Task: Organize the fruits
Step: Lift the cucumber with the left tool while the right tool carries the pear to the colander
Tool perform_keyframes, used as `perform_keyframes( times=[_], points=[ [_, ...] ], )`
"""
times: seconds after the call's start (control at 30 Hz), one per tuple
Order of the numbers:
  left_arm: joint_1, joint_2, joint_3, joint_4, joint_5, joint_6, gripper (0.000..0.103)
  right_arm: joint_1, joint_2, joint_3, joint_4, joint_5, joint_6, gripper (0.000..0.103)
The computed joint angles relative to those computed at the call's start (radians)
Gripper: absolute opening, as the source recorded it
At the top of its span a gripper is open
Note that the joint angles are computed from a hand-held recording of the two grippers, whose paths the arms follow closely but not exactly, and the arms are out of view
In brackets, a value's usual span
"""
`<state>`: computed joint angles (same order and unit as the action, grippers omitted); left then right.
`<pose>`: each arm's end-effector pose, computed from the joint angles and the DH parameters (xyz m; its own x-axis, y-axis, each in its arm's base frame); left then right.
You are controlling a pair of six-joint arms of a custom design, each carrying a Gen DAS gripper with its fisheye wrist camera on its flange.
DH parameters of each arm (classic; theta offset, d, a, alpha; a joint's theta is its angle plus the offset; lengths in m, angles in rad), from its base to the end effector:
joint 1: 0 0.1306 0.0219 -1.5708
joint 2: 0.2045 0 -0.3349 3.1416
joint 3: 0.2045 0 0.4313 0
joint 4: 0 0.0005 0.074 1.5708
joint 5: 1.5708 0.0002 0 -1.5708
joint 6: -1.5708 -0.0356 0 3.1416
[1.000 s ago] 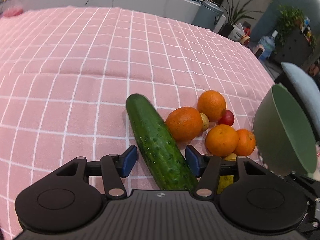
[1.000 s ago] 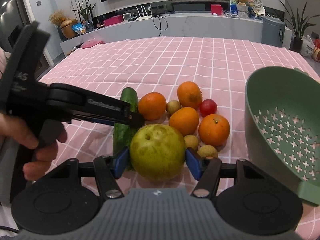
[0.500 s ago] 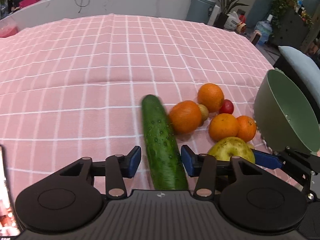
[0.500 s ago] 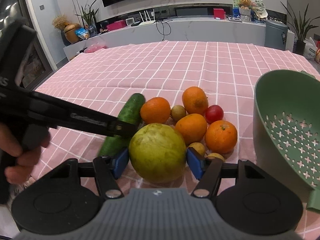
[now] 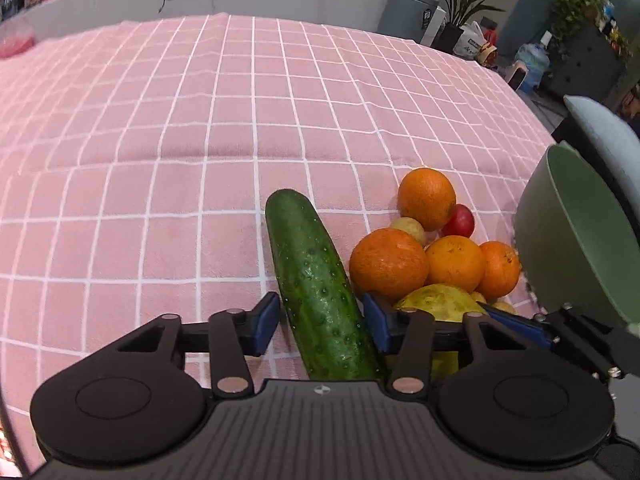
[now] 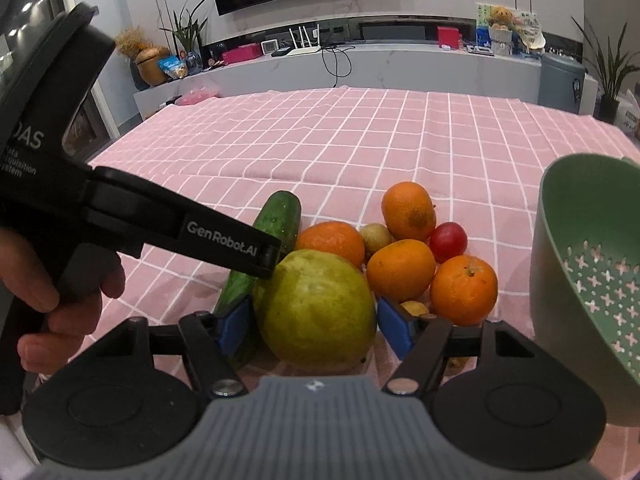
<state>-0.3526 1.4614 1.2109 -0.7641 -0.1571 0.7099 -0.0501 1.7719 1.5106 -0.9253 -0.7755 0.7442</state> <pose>0.4982 -0.1779 0.2643 -0.7763 -0.4003 -0.4870 -0.3196 0.9158 -0.2433 0.6082 -0.0060 0.2347 -0.5279 -0.4578 -0.7154 -0.7937 0.5658 0.2236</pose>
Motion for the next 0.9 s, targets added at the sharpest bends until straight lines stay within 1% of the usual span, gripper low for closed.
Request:
perform_keyframes(
  times=[0.03,0.17,0.2,0.27,0.33,0.43,0.53,0.77,0.9],
  points=[
    [0.002,-0.002,-0.003,0.006,0.010,0.007,0.049,0.000,0.007,0.008,-0.008,-0.004,-0.004,0.066],
    [-0.006,-0.014,-0.014,0.011,-0.004,0.015,0.047,0.001,-0.002,-0.005,0.000,-0.003,-0.001,0.065],
    [-0.013,-0.017,-0.015,0.008,-0.019,0.015,0.046,0.001,-0.006,-0.010,0.004,-0.002,0.001,0.065],
    [-0.029,-0.024,-0.014,-0.011,-0.051,-0.004,0.046,-0.003,-0.003,-0.003,-0.017,-0.006,0.001,0.064],
    [-0.039,-0.032,-0.015,-0.022,-0.064,-0.010,0.045,-0.007,-0.004,0.000,-0.032,-0.008,0.002,0.064],
    [-0.047,-0.054,-0.031,-0.025,-0.068,0.026,0.045,-0.011,-0.005,0.006,-0.057,0.000,0.009,0.064],
    [-0.054,-0.087,-0.048,-0.018,-0.091,0.050,0.044,-0.021,-0.007,0.014,-0.073,0.002,0.007,0.064],
    [-0.093,-0.137,-0.035,-0.005,-0.164,0.032,0.043,-0.051,-0.042,0.017,-0.044,-0.010,-0.032,0.064],
    [-0.122,-0.139,-0.001,0.019,-0.203,0.001,0.043,-0.075,-0.061,0.027,-0.007,-0.030,-0.072,0.064]
  ],
)
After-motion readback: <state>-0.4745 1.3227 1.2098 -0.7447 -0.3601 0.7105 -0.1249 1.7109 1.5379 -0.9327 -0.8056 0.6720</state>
